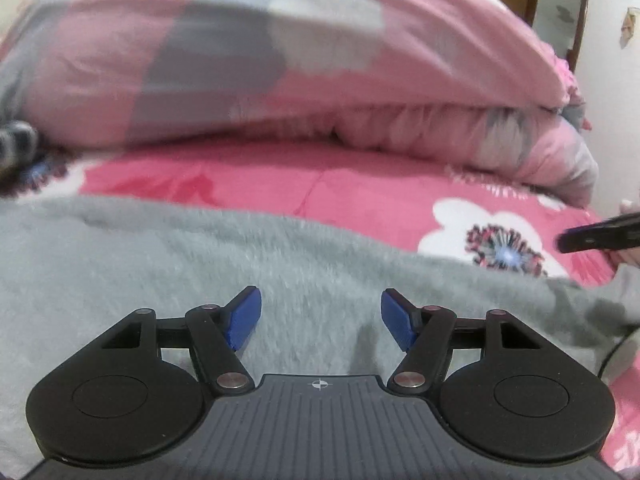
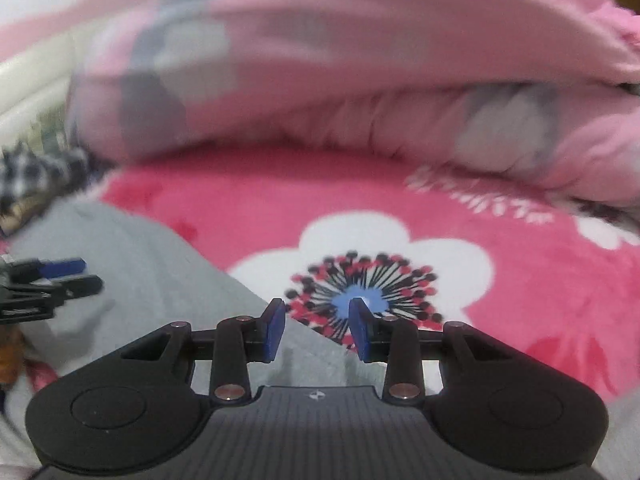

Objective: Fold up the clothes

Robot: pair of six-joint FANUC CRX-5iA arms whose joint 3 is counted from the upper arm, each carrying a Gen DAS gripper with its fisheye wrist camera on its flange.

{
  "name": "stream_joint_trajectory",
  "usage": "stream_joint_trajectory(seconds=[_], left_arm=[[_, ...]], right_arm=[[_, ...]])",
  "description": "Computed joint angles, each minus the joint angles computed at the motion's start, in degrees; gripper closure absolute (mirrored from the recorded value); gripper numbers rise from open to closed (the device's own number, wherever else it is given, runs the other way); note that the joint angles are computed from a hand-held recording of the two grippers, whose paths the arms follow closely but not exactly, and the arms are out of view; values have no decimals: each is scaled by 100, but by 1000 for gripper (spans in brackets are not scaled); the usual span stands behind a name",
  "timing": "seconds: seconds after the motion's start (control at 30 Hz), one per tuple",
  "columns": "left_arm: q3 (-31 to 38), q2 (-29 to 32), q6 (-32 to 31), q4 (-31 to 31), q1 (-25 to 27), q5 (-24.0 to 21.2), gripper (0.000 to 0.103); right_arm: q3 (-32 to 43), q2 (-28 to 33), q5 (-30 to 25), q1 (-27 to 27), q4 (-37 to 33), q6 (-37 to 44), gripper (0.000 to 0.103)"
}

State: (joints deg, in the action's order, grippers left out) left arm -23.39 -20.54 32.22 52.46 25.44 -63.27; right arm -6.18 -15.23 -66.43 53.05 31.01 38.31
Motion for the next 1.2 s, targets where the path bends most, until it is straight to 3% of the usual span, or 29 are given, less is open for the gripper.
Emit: stream_joint_trajectory(seconds=[0.13,0.27,0.37,0.63,0.73,0.8,0.87,1.0,1.2], left_arm=[[82,330,272,142,101,-308,36],[-18,269,113,250,155,-334,36],[-16,281,107,264,141,-318,36],[-78,285,56,355,123,-251,36],[-137,271,109,447,132,-213,37],[-177,247,153,497,144,-165,39],[-203,212,184,503,149,-101,39],[-219,158,239,450,134,24,40],[-217,103,212,303,72,158,40]], right_arm=[[240,352,231,-493,-865,894,65],[498,435,78,-745,-1645,1881,65],[685,575,-149,-787,-1863,2312,65],[772,718,-373,-759,-1945,2481,61],[672,723,-474,-494,-1565,2369,65],[577,757,-514,-260,-1146,2209,87],[424,778,-542,28,-544,2078,98],[-47,665,-371,289,691,1399,99],[-310,886,-204,83,1219,936,101]])
